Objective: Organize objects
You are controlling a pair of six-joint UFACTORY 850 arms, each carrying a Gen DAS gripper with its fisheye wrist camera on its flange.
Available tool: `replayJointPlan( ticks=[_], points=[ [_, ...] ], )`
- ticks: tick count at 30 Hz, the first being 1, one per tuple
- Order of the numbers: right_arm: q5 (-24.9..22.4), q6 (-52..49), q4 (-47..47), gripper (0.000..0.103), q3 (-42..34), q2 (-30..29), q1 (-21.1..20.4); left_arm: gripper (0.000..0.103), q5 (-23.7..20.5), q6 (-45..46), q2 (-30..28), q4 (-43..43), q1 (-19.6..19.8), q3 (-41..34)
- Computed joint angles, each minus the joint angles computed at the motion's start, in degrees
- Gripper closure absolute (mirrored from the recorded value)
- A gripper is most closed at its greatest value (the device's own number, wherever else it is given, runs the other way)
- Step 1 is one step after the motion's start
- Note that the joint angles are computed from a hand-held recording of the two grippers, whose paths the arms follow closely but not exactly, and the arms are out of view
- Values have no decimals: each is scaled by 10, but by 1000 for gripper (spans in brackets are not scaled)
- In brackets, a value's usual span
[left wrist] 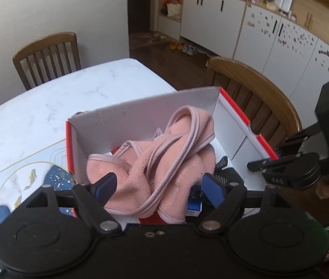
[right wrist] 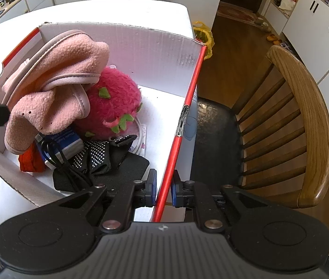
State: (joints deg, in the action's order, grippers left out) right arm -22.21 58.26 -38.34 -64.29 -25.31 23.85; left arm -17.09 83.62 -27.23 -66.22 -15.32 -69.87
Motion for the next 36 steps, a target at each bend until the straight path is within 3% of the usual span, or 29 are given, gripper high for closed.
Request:
replayJointPlan(
  ticks=[9,12,26,30,33,36],
  points=[
    [2,18,-20,90,5,4,3,8,21,184,47,-217,5,57],
    [-1,29,-27,90,5,8,4,1,6,270,62,-301,12,81],
    [-55,168,-122,85,14,48,29,1,-45,364,84,-392,75,135],
    [-51,215,-156,85,25,72,44,1,-69,364,88,-385,91,144],
    [-43,264,-185,75,38,92,61,1,-83,381,94,-393,99,151],
    [-37,353,-244,54,52,109,82,1,-97,389,98,-393,105,155]
  ],
)
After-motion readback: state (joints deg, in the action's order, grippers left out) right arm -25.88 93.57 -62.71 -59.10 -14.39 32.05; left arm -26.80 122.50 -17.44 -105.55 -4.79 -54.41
